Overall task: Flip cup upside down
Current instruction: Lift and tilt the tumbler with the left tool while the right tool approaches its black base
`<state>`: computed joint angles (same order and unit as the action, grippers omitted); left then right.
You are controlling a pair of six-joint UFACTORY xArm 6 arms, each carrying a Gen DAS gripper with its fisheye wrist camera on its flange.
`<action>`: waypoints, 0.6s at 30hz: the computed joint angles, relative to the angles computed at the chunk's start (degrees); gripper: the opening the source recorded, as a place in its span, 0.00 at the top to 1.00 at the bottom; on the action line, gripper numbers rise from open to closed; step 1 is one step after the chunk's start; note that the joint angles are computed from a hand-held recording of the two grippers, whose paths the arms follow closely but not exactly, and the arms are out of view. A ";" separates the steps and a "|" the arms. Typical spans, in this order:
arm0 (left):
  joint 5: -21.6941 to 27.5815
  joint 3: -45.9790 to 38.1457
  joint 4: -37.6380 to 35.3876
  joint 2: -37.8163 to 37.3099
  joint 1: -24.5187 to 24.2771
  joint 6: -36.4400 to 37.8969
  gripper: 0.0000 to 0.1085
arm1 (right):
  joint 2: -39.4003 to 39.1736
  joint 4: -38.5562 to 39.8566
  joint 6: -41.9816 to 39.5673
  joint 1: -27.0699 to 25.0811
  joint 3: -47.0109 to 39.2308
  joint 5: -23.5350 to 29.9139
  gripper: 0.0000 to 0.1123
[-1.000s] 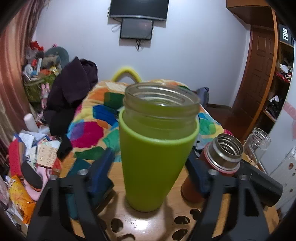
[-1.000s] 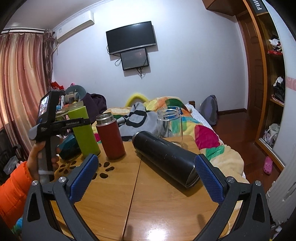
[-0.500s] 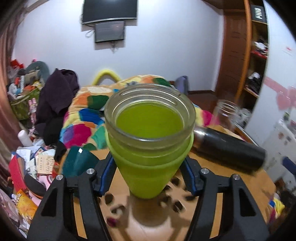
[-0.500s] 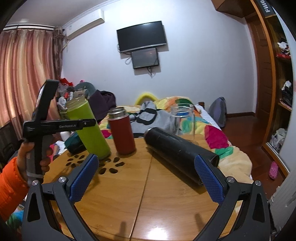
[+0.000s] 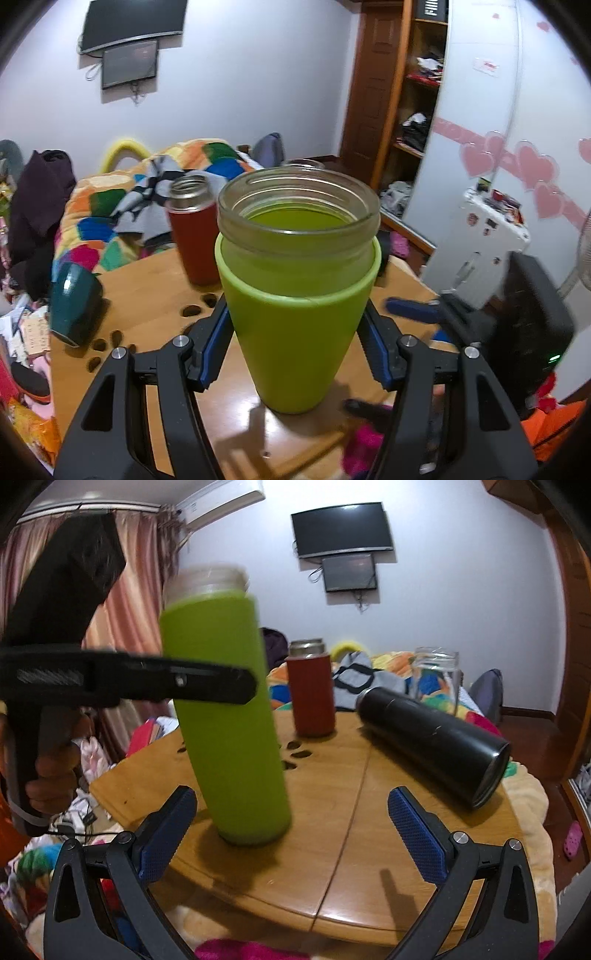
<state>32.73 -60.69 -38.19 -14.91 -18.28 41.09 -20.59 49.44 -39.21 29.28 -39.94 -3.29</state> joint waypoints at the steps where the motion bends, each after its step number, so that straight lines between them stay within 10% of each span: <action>1: 0.62 0.09 -0.86 -0.32 -0.10 0.56 0.42 | 0.52 1.77 -1.81 0.24 -0.54 0.43 0.08; 7: 4.50 -0.85 -8.18 0.09 1.76 3.12 0.42 | 3.63 14.21 -13.20 1.07 -4.47 2.25 0.19; 18: 13.60 -3.51 -20.16 2.97 7.98 3.79 0.42 | 3.99 -19.72 14.93 -0.22 -0.58 0.64 0.41</action>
